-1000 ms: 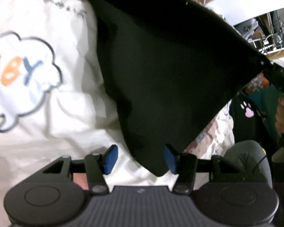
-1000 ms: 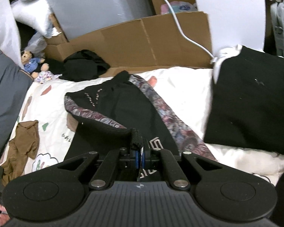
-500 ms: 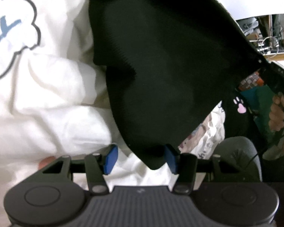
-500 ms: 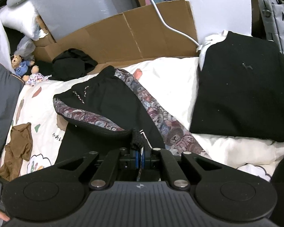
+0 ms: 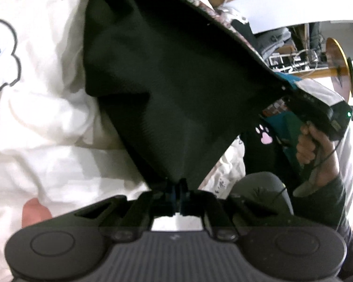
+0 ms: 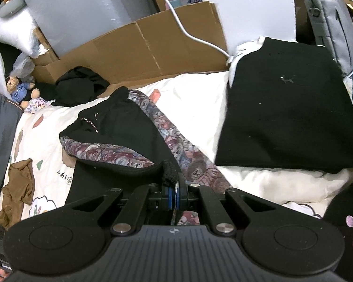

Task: Fold clothes
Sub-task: 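Fold the held pants leg over with the left gripper toward the right gripper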

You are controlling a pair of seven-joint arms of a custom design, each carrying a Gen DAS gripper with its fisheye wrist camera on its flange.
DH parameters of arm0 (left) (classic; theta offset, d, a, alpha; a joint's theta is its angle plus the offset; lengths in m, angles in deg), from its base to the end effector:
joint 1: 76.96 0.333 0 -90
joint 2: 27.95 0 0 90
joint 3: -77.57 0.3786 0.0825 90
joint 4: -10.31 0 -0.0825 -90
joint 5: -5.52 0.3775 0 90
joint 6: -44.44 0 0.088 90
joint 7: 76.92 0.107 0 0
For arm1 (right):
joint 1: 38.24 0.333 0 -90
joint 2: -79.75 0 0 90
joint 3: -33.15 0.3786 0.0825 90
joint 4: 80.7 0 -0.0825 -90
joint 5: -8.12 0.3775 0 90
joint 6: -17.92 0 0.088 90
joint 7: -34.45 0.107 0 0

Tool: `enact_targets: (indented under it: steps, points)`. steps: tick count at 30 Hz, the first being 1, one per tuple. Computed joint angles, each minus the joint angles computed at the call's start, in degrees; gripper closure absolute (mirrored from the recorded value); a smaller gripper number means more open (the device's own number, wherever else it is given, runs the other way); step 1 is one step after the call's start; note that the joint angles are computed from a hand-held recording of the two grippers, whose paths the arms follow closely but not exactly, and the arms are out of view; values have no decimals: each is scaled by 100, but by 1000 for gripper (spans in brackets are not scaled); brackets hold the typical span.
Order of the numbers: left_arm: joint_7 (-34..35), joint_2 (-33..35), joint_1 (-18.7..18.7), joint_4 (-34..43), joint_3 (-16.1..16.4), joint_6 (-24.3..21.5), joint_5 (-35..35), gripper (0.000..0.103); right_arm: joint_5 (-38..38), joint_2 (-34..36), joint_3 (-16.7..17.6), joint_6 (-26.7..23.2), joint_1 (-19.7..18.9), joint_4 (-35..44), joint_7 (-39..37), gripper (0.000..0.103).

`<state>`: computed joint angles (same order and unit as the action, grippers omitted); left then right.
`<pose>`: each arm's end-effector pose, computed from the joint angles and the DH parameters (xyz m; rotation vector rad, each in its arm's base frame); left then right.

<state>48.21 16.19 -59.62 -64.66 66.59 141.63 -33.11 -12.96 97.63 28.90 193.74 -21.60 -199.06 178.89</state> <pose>0.7444 0.0631 0.3365 1.4696 -1.8941 0.7292 0.6252 0.1712 0.4221 -1.4094 2.0464 -0.3944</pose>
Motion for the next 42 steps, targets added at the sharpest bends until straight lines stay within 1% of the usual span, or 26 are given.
enact_targets:
  steps: [2, 6, 12, 18, 20, 23, 25, 27, 28, 29, 30, 31, 34, 36, 42]
  points:
    - [21, -7, -31, -31, -7, -1, 27, 101, 11, -16, 0, -46, -29, -36, -23, 100]
    - [50, 64, -37, 67, 3, -152, 112, 101, 80, -65, 43, -127, -127, -167, -45, 100]
    - [135, 113, -131, 89, 17, -132, 242, 101, 152, -76, 67, -187, -239, -353, -37, 100]
    - [139, 154, -227, 86, 54, -64, 416, 101, 355, -7, 255, -315, -418, -416, -253, 100]
    - [123, 169, -250, 89, 72, -49, 483, 101, 402, 5, 241, -342, -408, -444, -241, 100]
    - [133, 121, -321, -16, 85, 76, 572, 101, 760, 54, 450, -232, -625, -558, -280, 99]
    - [101, 110, -369, -26, 75, 54, 622, 99, 968, 43, 401, 6, -625, -722, -60, 97]
    - [118, 117, -384, 51, 70, -49, 690, 96, 976, -9, 254, 88, -521, -816, 96, 95]
    - [144, 115, -385, 94, 73, -91, 727, 94, 950, -40, 191, 96, -477, -848, 147, 91]
    - [172, 102, -381, 121, 82, -107, 756, 91, 866, -80, 60, 54, -372, -864, 228, 87]
    - [177, 91, -377, 134, 90, -104, 765, 89, 754, -123, -86, 1, -255, -877, 330, 87]
    - [170, 66, -377, 138, 100, -83, 769, 89, 700, -137, -115, -6, -247, -886, 378, 86]
    - [117, 23, -345, 262, 138, -54, 792, 89, 620, -203, -128, -9, -279, -929, 516, 86]
    - [59, -29, -318, 359, 156, -7, 800, 89, 557, -255, -174, -34, -231, -948, 681, 86]
    - [-159, -218, -170, 806, 174, 184, 750, 89, 680, -413, 77, 27, -444, -1088, 768, 86]
